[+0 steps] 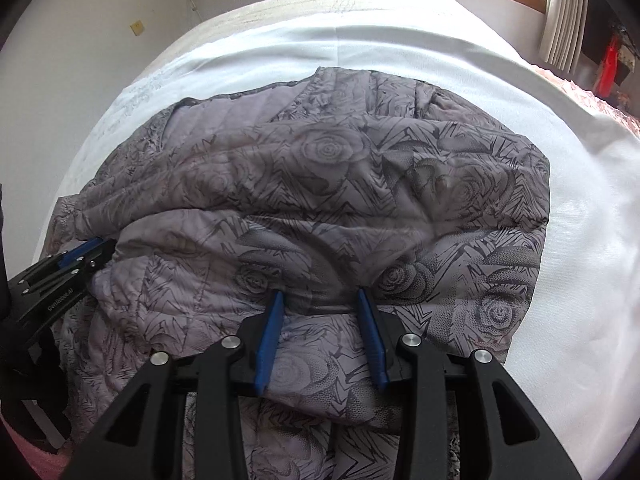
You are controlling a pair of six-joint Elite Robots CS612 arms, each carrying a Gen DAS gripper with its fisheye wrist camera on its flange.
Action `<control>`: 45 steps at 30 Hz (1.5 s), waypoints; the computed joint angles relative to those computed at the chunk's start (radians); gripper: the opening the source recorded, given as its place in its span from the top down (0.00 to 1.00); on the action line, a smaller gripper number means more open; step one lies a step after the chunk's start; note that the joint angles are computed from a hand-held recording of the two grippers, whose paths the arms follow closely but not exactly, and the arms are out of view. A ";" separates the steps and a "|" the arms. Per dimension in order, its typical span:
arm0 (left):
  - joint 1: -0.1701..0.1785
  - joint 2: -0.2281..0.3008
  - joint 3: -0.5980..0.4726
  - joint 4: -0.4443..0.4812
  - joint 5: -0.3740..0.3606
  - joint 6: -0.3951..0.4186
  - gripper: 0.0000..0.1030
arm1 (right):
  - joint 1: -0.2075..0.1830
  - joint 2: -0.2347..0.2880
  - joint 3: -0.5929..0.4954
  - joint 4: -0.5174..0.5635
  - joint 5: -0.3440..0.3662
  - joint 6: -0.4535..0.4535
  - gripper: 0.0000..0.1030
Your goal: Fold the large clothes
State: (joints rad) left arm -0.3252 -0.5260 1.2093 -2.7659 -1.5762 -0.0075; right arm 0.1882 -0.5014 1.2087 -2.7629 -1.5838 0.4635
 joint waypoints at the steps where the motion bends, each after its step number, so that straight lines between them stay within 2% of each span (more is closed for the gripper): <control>1: 0.000 0.000 0.000 0.001 0.001 -0.001 0.71 | -0.001 -0.001 0.002 -0.003 0.005 -0.001 0.62; 6: 0.000 -0.006 -0.007 0.031 0.001 0.008 0.70 | -0.014 -0.010 -0.001 0.017 0.069 0.011 0.50; 7: 0.002 -0.010 -0.006 0.036 -0.003 0.007 0.66 | -0.016 -0.016 0.004 0.014 0.076 0.020 0.47; 11: 0.011 -0.042 0.033 0.017 0.003 0.000 0.59 | -0.006 -0.044 0.031 -0.024 0.047 0.002 0.44; 14: 0.022 -0.068 0.066 -0.001 0.010 -0.009 0.54 | -0.004 -0.061 0.045 -0.032 0.051 -0.009 0.43; 18: 0.051 -0.104 0.117 -0.010 0.033 -0.034 0.49 | -0.001 -0.079 0.064 -0.024 0.041 -0.014 0.39; 21: 0.085 -0.127 0.152 -0.004 0.062 -0.094 0.48 | -0.001 -0.074 0.054 0.020 0.027 -0.008 0.39; 29: 0.176 -0.176 0.242 0.058 0.234 -0.265 0.48 | 0.004 -0.061 0.029 0.074 0.030 -0.012 0.39; 30: 0.191 -0.182 0.253 0.070 0.265 -0.297 0.48 | 0.005 -0.062 0.028 0.075 0.029 -0.015 0.39; 36: 0.284 -0.195 0.275 0.149 0.341 -0.498 0.48 | 0.007 -0.065 0.028 0.085 0.018 -0.023 0.39; 38: 0.309 -0.191 0.273 0.152 0.334 -0.533 0.46 | 0.009 -0.066 0.029 0.089 0.012 -0.026 0.39; 40: 0.339 -0.180 0.265 0.151 0.288 -0.579 0.42 | 0.009 -0.066 0.029 0.092 0.012 -0.026 0.39; 45: 0.399 -0.148 0.255 0.047 0.107 -0.712 0.42 | 0.008 -0.063 0.026 0.108 -0.002 -0.024 0.39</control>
State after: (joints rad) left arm 0.0734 -0.6735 1.4641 -2.7191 -1.4697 -0.7194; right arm 0.1967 -0.5640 1.2351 -2.6553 -1.5860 0.4391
